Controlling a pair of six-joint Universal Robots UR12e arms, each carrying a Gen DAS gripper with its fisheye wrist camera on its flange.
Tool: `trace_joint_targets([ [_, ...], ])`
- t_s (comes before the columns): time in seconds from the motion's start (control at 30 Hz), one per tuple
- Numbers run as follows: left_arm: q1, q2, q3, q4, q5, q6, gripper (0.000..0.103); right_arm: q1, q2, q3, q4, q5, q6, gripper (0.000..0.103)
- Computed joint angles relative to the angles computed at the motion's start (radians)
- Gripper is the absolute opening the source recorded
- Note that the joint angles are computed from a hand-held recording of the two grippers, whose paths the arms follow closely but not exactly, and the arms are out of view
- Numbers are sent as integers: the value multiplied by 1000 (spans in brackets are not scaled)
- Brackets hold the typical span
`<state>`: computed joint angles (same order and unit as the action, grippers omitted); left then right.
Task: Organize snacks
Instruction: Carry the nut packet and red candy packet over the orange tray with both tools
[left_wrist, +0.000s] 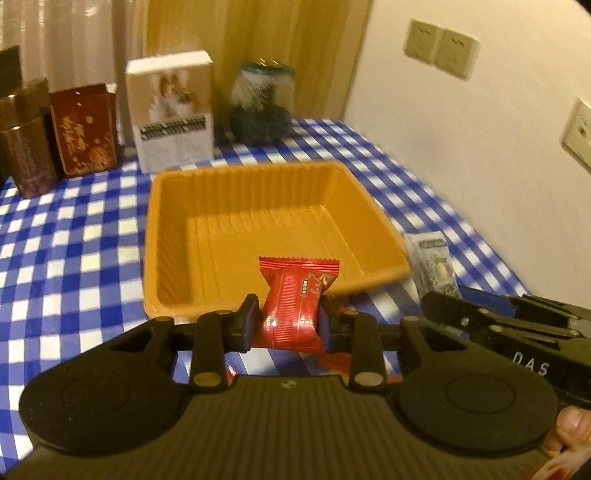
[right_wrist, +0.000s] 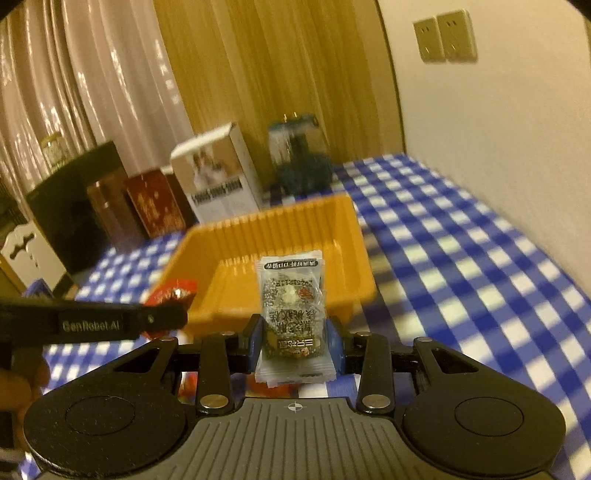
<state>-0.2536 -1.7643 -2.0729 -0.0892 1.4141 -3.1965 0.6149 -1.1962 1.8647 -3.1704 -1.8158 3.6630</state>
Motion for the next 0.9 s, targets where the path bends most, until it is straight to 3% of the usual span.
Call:
trace_joint_targets([
  [0.47,-3,-115,89,89,60,-145,30,-78,102,-126,21,64,-52,37],
  [0.9,-4,-167,105,120,73,-193,33,-93,135,-147,27,99,-27,38],
])
